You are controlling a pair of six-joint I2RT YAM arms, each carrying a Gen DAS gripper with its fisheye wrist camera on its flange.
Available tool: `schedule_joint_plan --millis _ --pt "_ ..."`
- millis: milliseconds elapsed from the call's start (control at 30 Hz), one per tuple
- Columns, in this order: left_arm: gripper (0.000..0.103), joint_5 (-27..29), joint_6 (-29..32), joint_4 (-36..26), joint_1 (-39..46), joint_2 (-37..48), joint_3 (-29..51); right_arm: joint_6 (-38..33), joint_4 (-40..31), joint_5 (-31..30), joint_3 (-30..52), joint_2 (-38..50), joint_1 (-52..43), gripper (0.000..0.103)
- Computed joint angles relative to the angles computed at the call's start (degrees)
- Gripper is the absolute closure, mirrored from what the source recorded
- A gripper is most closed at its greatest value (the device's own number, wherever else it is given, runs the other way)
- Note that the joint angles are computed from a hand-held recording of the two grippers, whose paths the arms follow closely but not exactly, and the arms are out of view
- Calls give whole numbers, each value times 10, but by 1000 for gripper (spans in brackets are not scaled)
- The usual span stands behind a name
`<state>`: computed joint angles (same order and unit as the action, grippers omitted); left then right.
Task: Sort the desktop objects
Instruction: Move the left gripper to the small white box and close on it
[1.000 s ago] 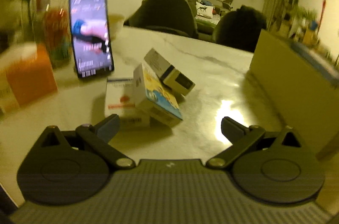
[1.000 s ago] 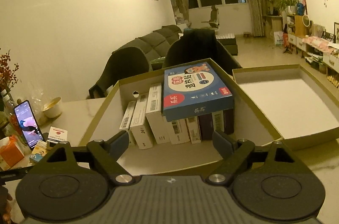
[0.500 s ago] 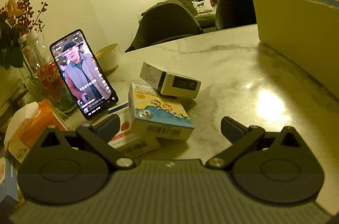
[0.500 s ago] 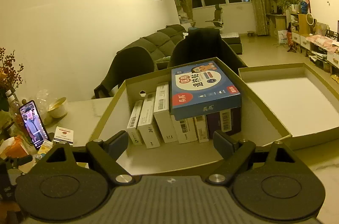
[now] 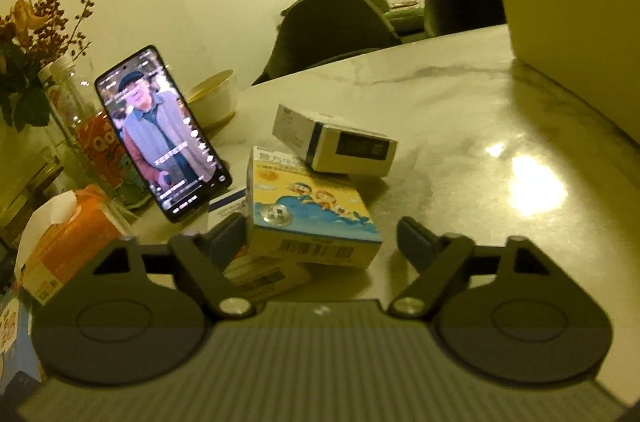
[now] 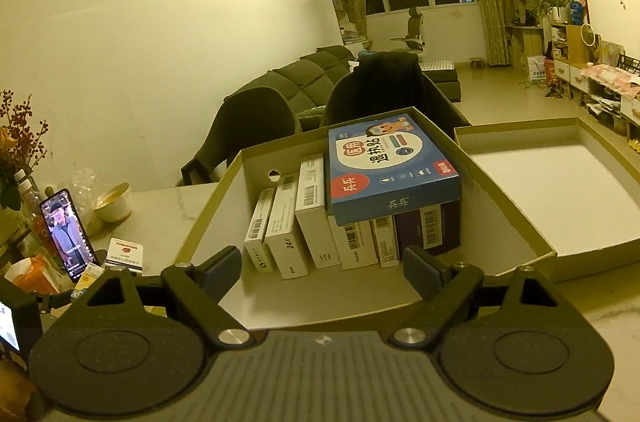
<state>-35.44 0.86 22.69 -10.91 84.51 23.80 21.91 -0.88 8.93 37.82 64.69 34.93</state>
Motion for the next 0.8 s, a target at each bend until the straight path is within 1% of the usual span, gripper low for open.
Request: schedule_joint_plan --millis 133,300,467,533,733,767,800 --pt "34 20 -26 -3 14 -17 -9 0 0 1 -2 -4 1 13" --pt "35 31 -43 -7 16 -36 -19 0 -1 5 -5 -8 5 13" --pt "35 65 -77 -20 23 -77 -35 2 0 8 -9 -15 9 13" --pt "37 79 -92 -25 26 -94 -42 3 -1 9 -10 -17 10 13" --pt "37 98 -128 -44 19 -138 -59 3 -3 13 -13 -24 15 13" --pt "39 99 -132 -47 16 -144 -62 3 -3 14 -13 -24 16 13" --pt "72 112 -135 -52 18 -152 -64 3 -3 14 -14 -25 17 13"
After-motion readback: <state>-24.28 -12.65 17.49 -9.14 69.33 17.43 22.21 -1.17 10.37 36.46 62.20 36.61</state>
